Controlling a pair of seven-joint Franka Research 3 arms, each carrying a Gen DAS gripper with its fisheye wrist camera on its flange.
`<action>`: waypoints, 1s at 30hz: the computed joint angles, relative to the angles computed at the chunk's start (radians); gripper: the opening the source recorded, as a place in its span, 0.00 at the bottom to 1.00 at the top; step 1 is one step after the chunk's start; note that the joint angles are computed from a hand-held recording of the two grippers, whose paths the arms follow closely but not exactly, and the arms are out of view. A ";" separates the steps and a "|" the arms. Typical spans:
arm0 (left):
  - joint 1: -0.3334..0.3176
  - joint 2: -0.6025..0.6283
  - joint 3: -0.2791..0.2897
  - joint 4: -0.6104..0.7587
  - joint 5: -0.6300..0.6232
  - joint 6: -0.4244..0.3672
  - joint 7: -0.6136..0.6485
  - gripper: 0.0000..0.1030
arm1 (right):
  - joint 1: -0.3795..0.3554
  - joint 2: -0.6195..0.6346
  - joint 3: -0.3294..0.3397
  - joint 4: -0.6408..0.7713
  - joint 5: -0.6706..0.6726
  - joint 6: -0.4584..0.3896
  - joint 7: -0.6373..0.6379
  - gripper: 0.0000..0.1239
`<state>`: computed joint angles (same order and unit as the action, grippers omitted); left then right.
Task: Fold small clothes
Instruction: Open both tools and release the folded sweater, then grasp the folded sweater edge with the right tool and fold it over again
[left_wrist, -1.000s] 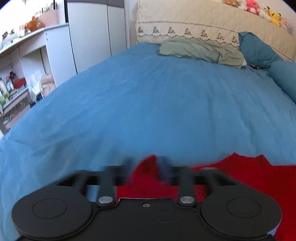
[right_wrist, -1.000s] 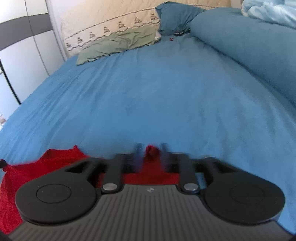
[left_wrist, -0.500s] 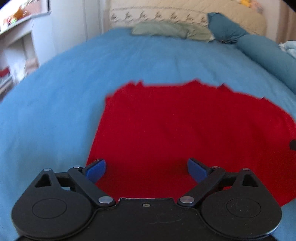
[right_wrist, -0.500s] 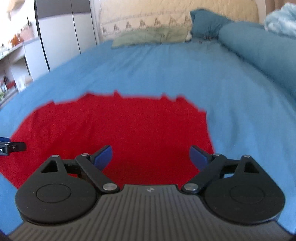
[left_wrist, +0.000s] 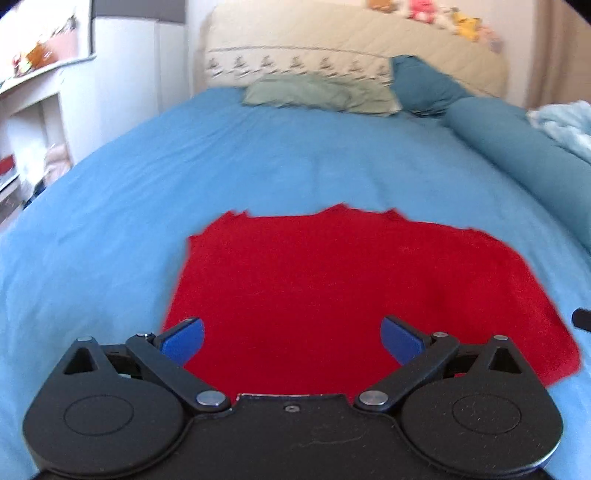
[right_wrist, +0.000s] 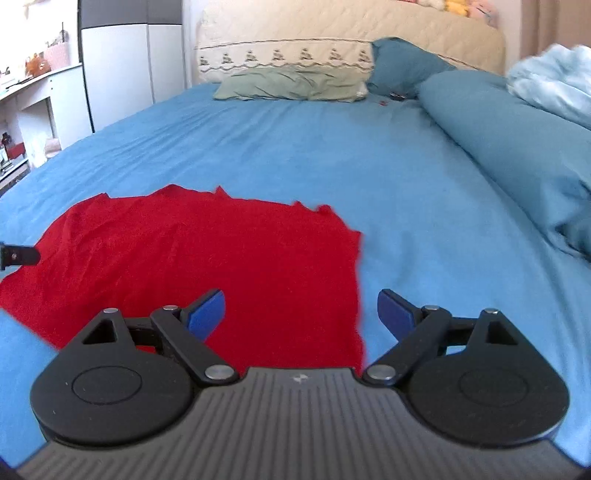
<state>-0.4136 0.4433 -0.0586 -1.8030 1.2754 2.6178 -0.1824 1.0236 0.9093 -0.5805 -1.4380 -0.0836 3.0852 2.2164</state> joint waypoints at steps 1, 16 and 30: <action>-0.004 0.003 -0.006 0.005 -0.003 0.006 0.002 1.00 | 0.005 -0.049 0.012 -0.072 0.001 0.020 -0.007 0.83; -0.060 0.198 0.030 0.205 -0.208 0.021 0.208 1.00 | -0.127 -0.018 0.213 -0.182 0.313 0.250 0.002 0.64; -0.052 0.360 0.034 0.417 -0.461 -0.079 0.510 1.00 | -0.045 0.112 0.056 0.103 0.356 -0.046 0.012 0.20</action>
<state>-0.4660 0.8036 -0.0242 -1.3859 0.8148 2.5389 0.3279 0.9787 1.0209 -0.5246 -1.3347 0.2727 3.0393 2.2283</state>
